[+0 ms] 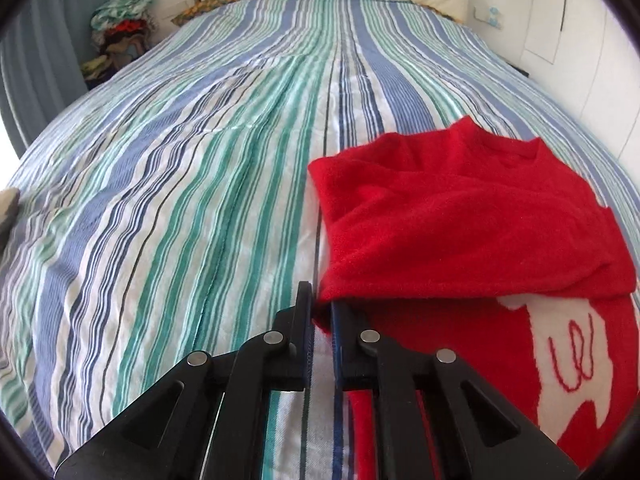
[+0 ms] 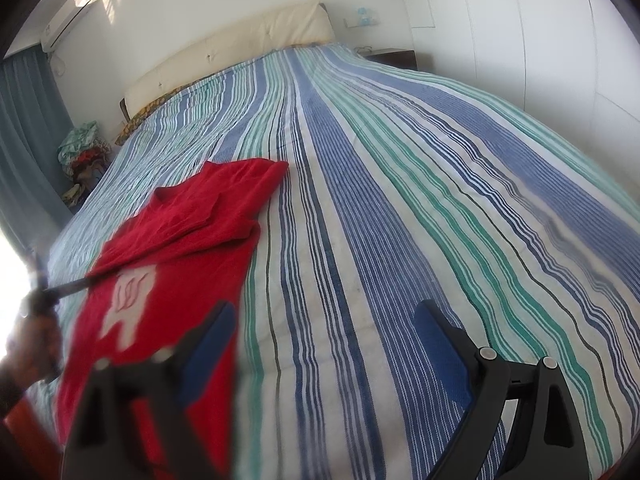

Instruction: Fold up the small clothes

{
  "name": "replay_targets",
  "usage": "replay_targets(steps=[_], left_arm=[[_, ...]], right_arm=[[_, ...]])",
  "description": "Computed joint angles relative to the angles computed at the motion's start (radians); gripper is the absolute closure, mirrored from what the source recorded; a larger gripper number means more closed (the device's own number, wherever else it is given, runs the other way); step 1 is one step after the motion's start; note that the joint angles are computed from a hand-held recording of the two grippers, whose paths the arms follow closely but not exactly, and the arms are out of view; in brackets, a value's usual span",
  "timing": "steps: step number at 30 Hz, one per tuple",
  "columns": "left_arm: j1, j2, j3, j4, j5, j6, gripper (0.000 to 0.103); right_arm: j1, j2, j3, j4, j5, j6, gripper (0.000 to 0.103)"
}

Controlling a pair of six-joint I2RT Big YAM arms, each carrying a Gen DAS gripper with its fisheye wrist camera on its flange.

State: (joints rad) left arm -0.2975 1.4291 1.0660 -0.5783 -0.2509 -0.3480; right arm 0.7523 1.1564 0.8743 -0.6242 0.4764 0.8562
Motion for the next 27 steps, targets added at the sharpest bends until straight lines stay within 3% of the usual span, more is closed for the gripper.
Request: replay_targets(steps=[4,7,9,13,15,23,27], left_arm=[[-0.009,0.013,-0.012,-0.011,0.0,0.018,0.096],[-0.006,0.013,-0.01,-0.028,-0.009,-0.007,0.079],[-0.004,0.0,-0.013,-0.054,-0.027,-0.017,0.053],[0.01,-0.075,-0.065,-0.11,-0.032,-0.033,0.042],[0.014,-0.141,-0.115,-0.125,-0.029,-0.05,0.031],[0.032,-0.431,-0.301,-0.179,0.059,-0.148,0.019],[0.03,-0.458,-0.315,-0.173,0.058,-0.152,0.019]], right_arm=[[0.003,0.014,0.008,0.003,-0.003,-0.018,0.013],[0.004,0.031,0.017,0.002,-0.012,-0.031,0.013],[0.015,0.033,0.022,-0.002,0.0,-0.04,0.013],[0.025,0.024,0.021,-0.007,0.025,-0.045,0.013],[0.023,0.016,0.016,-0.005,0.029,-0.037,0.013],[0.05,0.02,0.033,-0.049,0.095,-0.03,0.013],[0.072,0.036,0.05,-0.082,0.127,-0.031,0.013]])
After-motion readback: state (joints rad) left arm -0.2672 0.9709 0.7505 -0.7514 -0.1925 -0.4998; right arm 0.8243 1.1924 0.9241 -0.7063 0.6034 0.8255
